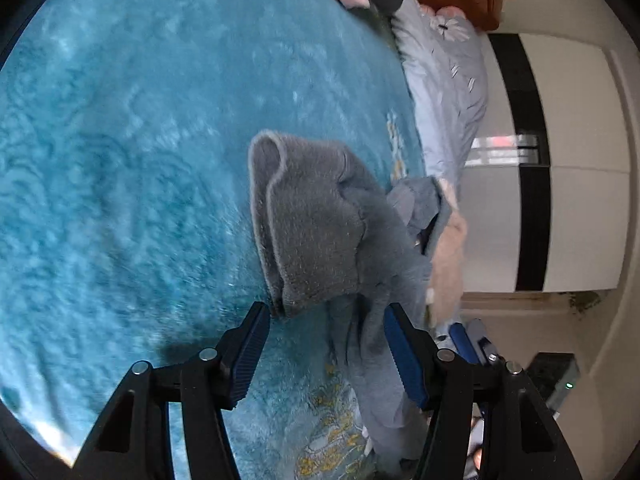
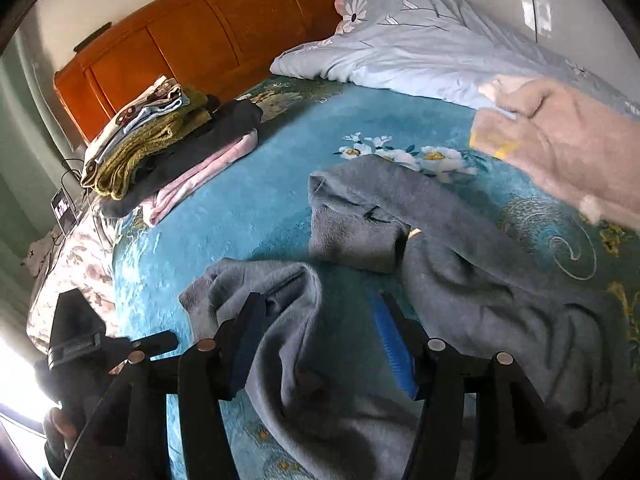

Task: Fold clothes

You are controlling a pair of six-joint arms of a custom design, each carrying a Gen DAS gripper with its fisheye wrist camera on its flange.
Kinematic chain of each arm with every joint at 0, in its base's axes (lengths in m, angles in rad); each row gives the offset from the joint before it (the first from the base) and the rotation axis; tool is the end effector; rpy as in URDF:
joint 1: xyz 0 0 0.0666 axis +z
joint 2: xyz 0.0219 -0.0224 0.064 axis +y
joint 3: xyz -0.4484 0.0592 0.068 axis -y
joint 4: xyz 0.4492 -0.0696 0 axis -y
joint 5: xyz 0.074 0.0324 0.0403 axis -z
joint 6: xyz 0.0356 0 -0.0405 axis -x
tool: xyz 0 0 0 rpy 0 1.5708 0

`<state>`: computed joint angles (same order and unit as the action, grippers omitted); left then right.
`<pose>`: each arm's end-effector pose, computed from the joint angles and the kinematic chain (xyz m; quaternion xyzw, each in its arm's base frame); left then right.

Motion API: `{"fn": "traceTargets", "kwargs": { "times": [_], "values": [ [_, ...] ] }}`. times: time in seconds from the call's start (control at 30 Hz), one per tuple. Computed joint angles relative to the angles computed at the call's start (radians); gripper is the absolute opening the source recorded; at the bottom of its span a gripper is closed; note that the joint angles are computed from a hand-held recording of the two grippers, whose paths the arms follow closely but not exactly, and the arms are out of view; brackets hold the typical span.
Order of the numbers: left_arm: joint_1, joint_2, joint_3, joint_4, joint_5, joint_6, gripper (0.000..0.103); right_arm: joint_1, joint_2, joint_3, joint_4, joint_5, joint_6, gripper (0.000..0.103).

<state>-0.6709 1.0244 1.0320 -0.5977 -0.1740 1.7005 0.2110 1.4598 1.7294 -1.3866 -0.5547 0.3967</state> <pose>0.3065 -0.2359 0.4916 -0.4683 0.7448 -0.4060 0.2473 0.5030 0.1265 0.6096 -0.3392 0.8758 0.2456 0.2402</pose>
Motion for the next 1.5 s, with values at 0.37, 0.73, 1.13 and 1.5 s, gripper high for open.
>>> {"fn": "traceTargets", "kwargs": {
  "times": [0.37, 0.73, 1.13, 1.5],
  "values": [
    [0.013, 0.046, 0.070, -0.096, -0.068, -0.128, 0.005, -0.009, -0.006, -0.019, -0.046, -0.027, 0.037, 0.059],
    [0.177, 0.015, 0.115, -0.034, 0.016, -0.269, 0.005, 0.113, -0.002, -0.017, -0.025, 0.030, 0.246, 0.059],
    [0.294, 0.059, 0.159, 0.006, 0.165, -0.398, 0.062, 0.262, 0.164, 0.084, 0.017, 0.205, 0.258, 0.055],
    [0.318, -0.017, -0.009, 0.037, 0.175, -0.322, 0.064, 0.190, 0.278, 0.232, -0.129, -0.078, 0.095, 0.005]
  ]
}}
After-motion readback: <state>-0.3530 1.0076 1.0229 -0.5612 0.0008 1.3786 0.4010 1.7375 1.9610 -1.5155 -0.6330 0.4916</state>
